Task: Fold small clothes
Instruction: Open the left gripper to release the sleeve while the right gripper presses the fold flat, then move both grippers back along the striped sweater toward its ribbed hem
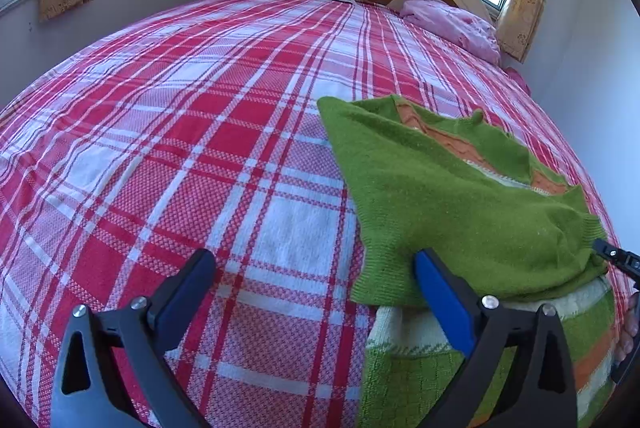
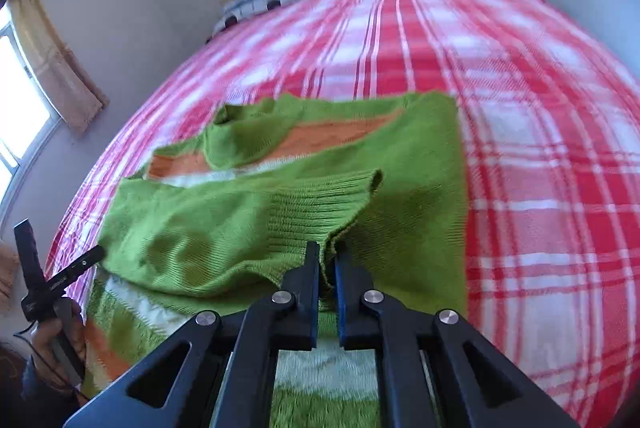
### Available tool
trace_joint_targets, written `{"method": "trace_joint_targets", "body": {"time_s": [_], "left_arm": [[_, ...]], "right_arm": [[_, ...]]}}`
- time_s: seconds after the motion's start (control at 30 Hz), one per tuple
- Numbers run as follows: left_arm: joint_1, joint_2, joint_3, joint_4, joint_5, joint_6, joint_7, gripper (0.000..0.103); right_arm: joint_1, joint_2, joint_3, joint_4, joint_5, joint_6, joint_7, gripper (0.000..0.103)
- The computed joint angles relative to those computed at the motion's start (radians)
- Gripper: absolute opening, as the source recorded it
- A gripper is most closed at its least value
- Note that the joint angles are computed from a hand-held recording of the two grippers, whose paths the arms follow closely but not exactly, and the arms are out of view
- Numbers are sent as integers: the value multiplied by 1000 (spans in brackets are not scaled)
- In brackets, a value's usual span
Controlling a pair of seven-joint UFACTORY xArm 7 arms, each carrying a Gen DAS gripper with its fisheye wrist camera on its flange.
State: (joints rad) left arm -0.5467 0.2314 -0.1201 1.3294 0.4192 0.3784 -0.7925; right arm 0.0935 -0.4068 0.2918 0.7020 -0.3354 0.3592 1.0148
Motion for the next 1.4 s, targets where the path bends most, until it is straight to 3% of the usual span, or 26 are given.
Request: {"method": "trace_joint_targets", "body": {"time_s": [0.1, 0.17, 0.23, 0.3, 0.33, 0.37, 0.43, 0.5, 0.57, 0.63, 0.77, 0.83, 0.97, 1.07, 1.13, 1.2, 1.4], "left_arm": [[3, 2, -11, 3, -7, 4, 38, 103], [5, 13, -20, 20, -28, 25, 77, 103], [0, 22, -21, 36, -34, 51, 100, 103], [-13, 22, -10, 40, -15, 60, 88, 103], [-19, 22, -5, 41, -4, 64, 79, 103], [-21, 23, -4, 44, 0, 67, 76, 103], [-26, 27, -2, 51, 11, 79, 71, 103], [-26, 30, -2, 55, 14, 83, 70, 103], [-23, 31, -3, 55, 10, 81, 72, 103], [-25, 29, -2, 53, 13, 79, 68, 103], [-42, 19, 14, 46, 69, 80, 23, 103], [-65, 7, 30, 39, 148, 84, -35, 103], [-81, 0, 32, 44, 272, 109, -115, 103], [-80, 23, 16, 81, 290, 160, -99, 103], [-83, 34, 13, 97, 297, 181, -93, 103], [-83, 34, 12, 97, 300, 183, -94, 103], [-81, 43, 10, 105, 286, 184, -84, 103]], "right_arm": [[-34, -55, 52, 0, -66, 89, 33, 5], [-6, -44, 19, -6, -40, 118, 1, 5], [7, -38, -7, -31, -28, 84, -19, 7], [-24, -48, 26, -21, -60, 113, 20, 24], [-48, -61, 56, -8, -93, 144, 60, 45], [-58, -73, 71, -4, -117, 144, 88, 60], [-77, -95, 105, 8, -173, 112, 140, 61], [-40, -47, 96, 51, -179, 80, 89, 61], [66, 48, 18, 93, -81, 25, -56, 61], [127, 122, -38, 126, 16, 53, -123, 61], [100, 105, -36, 69, -36, 46, -52, 60], [73, 85, 2, 79, -69, 118, -43, 60], [55, 40, 10, 80, -91, 175, -8, 61], [54, 43, -20, 91, -94, 102, -27, 61], [112, 109, -99, 116, 22, 35, -141, 61], [101, 168, -102, 158, 67, 86, -165, 62], [66, 175, -82, 142, -12, 76, -139, 62]]}}
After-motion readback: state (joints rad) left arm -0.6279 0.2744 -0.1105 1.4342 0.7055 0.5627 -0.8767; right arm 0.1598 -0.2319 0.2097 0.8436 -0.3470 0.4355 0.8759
